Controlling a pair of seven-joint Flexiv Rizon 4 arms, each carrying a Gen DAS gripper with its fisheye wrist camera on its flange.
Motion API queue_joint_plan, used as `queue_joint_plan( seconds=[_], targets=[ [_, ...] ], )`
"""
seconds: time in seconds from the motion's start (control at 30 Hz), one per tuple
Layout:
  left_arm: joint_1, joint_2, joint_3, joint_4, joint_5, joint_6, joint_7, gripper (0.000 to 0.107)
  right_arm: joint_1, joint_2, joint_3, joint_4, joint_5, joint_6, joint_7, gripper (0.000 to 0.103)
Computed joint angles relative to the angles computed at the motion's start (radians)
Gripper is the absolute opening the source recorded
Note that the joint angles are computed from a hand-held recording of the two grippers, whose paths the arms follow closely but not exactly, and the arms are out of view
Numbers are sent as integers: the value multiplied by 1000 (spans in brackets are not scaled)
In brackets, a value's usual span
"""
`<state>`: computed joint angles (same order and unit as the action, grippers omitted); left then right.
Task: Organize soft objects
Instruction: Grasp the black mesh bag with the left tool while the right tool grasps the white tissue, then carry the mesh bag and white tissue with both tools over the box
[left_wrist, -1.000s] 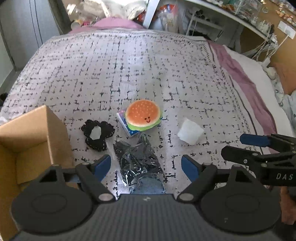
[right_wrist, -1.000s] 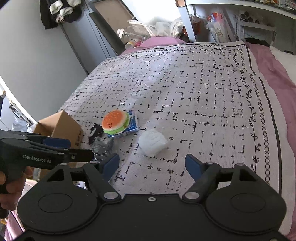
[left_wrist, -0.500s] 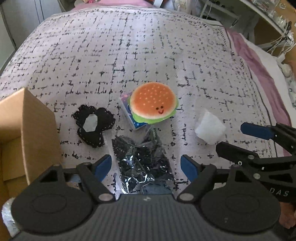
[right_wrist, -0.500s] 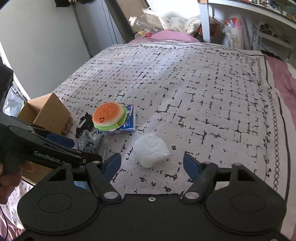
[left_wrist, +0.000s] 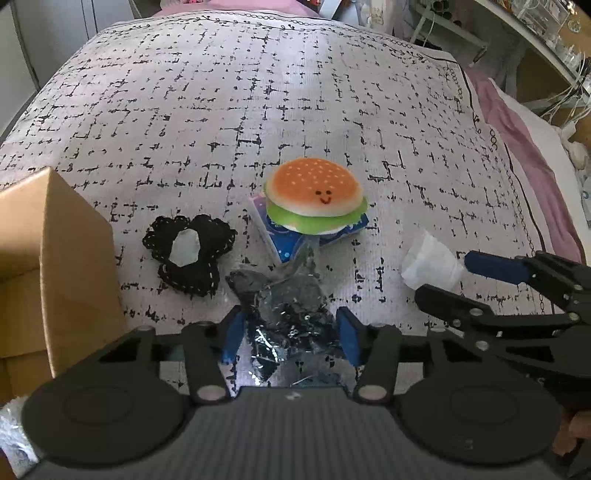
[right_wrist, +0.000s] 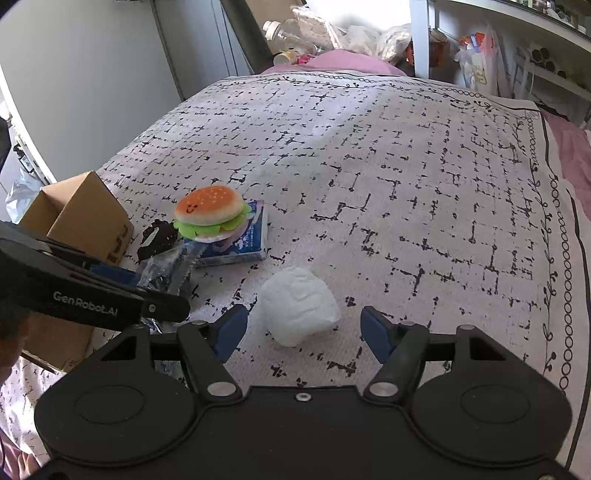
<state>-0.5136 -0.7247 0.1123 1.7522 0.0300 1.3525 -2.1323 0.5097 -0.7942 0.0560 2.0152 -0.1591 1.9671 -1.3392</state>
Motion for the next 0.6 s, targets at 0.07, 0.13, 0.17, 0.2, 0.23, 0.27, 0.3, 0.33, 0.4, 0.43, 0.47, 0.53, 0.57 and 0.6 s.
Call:
queue_joint_plan(
  seconds=[0.07, 0.13, 0.17, 0.2, 0.23, 0.27, 0.3, 0.33, 0.4, 0.43, 0.47, 0.53, 0.57, 0.6],
  targets=[
    [4, 5, -2, 8, -1, 9, -2, 51, 23, -5, -20, -5, 10, -5, -5, 60],
    [5, 12, 1, 18, -2, 15, -5, 50, 42, -9, -36, -15, 17, -26, -4, 48],
    [6, 15, 2, 24, -3, 18, -7, 50, 54, -9, -47, -16, 25, -27, -5, 48],
    [9, 19, -1, 30, -5, 20, -7, 50, 68, -8, -59, -14, 33, -20, -9, 47],
    [12, 24, -4, 37, -7, 20, -6, 50, 81, -5, -70, -10, 40, -14, -16, 47],
    [15, 29, -7, 42, -8, 21, -4, 49, 93, 1, -79, -3, 49, -5, -22, 47],
    [13, 35, -6, 47, -7, 22, -3, 49, 98, 9, -79, 6, 58, 5, -26, 47],
    [9, 40, -1, 51, -5, 22, -5, 49, 94, 17, -72, 12, 62, 8, -26, 47],
    [-1, 54, 10, 61, 2, 26, -13, 49, 90, 35, -60, 28, 73, 12, -23, 47],
    [-6, 62, 16, 69, 6, 33, -21, 49, 90, 42, -58, 35, 77, 15, -24, 47],
    [-11, 69, 21, 74, 10, 39, -27, 49, 91, 53, -55, 47, 83, 20, -25, 47],
    [-22, 85, 34, 87, 20, 54, -42, 49, 92, 68, -50, 62, 92, 27, -25, 47],
    [-28, 93, 40, 93, 25, 62, -48, 49, 94, 78, -49, 71, 98, 30, -25, 47],
    [-35, 101, 48, 98, 31, 67, -54, 49, 96, 88, -48, 80, 105, 34, -24, 47]
  ],
)
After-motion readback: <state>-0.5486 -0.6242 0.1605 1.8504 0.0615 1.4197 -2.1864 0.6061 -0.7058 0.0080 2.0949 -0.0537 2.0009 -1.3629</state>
